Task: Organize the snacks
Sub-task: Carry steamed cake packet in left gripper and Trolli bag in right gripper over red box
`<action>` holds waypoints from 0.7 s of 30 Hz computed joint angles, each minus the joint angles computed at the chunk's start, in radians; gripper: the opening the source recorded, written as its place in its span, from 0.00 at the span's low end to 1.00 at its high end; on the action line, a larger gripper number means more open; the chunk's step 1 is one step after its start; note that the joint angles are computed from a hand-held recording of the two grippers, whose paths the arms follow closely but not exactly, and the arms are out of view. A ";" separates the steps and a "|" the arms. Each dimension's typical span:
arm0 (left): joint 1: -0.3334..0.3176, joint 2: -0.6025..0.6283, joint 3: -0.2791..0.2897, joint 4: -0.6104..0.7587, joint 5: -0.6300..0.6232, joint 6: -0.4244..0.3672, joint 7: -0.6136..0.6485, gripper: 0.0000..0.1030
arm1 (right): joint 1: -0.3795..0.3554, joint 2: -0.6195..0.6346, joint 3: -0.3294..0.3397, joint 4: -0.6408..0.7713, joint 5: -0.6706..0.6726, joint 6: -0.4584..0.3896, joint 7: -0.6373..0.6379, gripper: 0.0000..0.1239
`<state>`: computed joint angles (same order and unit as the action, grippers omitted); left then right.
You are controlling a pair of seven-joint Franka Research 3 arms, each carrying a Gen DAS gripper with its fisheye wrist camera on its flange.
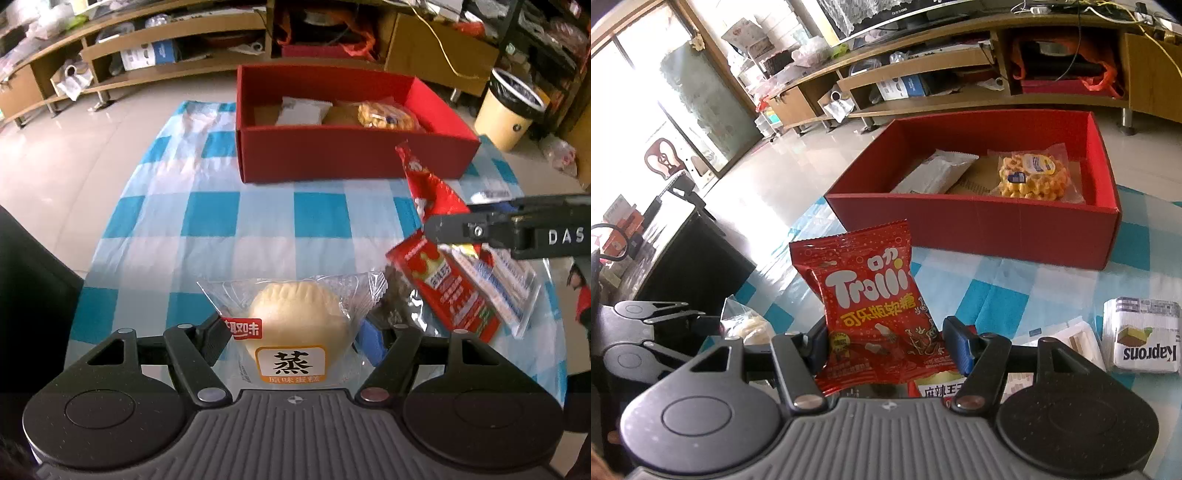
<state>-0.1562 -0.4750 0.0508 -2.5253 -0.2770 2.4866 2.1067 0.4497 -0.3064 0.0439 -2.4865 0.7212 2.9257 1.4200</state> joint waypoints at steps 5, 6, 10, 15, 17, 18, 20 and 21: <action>-0.006 0.012 0.003 0.019 -0.027 0.003 -0.012 0.74 | 0.004 0.004 -0.006 0.006 0.011 0.011 -0.005 0.50; -0.007 0.014 0.004 0.023 -0.032 0.003 -0.013 0.74 | 0.005 0.005 -0.007 0.007 0.014 0.015 -0.006 0.50; -0.011 0.023 -0.001 0.034 -0.048 0.008 -0.019 0.74 | 0.005 0.008 -0.010 0.012 0.021 0.024 -0.009 0.50; -0.021 0.034 -0.004 0.054 -0.076 0.013 -0.025 0.74 | 0.007 0.013 -0.015 0.019 0.035 0.040 -0.018 0.50; -0.024 0.038 -0.008 0.059 -0.082 0.020 -0.030 0.74 | 0.007 0.013 -0.015 0.019 0.037 0.046 -0.018 0.50; -0.026 0.043 -0.009 0.065 -0.087 0.020 -0.033 0.74 | 0.010 0.013 -0.017 0.019 0.043 0.051 -0.022 0.50; -0.028 0.052 -0.013 0.074 -0.094 0.022 -0.041 0.74 | 0.016 0.011 -0.023 0.019 0.056 0.058 -0.031 0.50; -0.030 0.057 -0.014 0.080 -0.098 0.023 -0.043 0.74 | 0.019 0.010 -0.025 0.019 0.061 0.062 -0.035 0.50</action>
<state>-0.1864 -0.4182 0.0367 -2.4455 -0.3750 2.5095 2.0640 0.4687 -0.2960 0.0188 -2.4671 0.7826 2.9881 1.3845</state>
